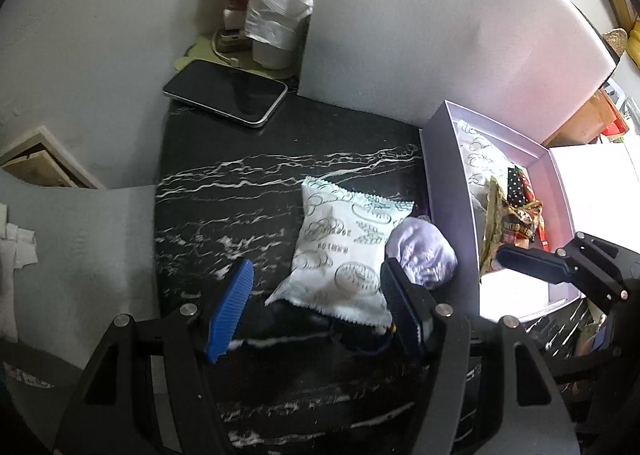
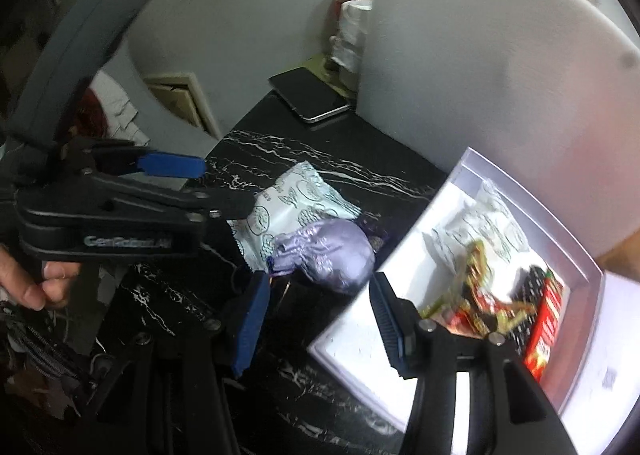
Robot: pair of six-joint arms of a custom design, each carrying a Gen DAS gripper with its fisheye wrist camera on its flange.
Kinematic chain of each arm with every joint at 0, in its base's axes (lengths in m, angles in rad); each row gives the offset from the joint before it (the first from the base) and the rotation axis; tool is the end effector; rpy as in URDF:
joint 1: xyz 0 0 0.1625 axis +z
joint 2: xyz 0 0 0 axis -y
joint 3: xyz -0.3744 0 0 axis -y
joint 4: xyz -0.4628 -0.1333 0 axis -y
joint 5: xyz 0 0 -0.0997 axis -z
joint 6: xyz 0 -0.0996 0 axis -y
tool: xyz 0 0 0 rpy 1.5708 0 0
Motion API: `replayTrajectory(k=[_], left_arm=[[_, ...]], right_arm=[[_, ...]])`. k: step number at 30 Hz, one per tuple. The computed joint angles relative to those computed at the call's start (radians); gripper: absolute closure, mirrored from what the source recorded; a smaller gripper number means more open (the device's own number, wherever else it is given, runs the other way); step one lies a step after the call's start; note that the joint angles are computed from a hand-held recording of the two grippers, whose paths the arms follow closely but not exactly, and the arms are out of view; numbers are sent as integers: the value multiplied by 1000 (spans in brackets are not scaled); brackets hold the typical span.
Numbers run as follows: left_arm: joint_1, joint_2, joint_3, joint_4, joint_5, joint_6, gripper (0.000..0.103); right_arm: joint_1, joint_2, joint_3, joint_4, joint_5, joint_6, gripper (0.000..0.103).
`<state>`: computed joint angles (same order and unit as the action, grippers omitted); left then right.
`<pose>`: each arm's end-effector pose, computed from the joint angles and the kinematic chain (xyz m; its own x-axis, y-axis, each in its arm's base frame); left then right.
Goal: Organize objects
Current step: 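Grasp the white croissant-print packet with the left gripper while the right gripper grasps the lavender pouch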
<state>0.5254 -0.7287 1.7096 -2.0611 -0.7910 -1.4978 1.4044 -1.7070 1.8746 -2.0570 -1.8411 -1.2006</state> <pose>-0.4096 -0.4725 -0.0822 -0.7662 -0.3842 -0.5151 -0.0142 0.8115 -0.5842 0.0174 -0.5406 0.3963 -0.4855 -0.7855 0.3838 -0.8162 0.5645 0.1231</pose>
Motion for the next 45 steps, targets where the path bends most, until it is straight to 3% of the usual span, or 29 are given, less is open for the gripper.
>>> replayTrajectory(k=[7,12,17,21,25,31,37,45], left_arm=[[41,20,24,-160,-8,143,38],[66,51,4,-172,-21,132,38],[76,67,14,-233,-17,154,38],[77,60,36,-255,1,149,38],[81,37,80,-298,14,157,42],[76,14,122,-356,33,204,46],[74,12,112,-323,30,185,48],[67,1,106,-249,27,105,49]], right_arm=[[3,42,-5,-38,-23,-23,51],[8,49,5,-69,-31,-54,51],[25,52,40,-124,-70,-154,51],[33,83,31,-137,-84,-110,51],[43,115,39,-203,-119,-117,51],[56,164,15,-199,-132,-75,49],[66,181,20,-238,-157,-71,47],[64,197,26,-279,-206,-68,34]])
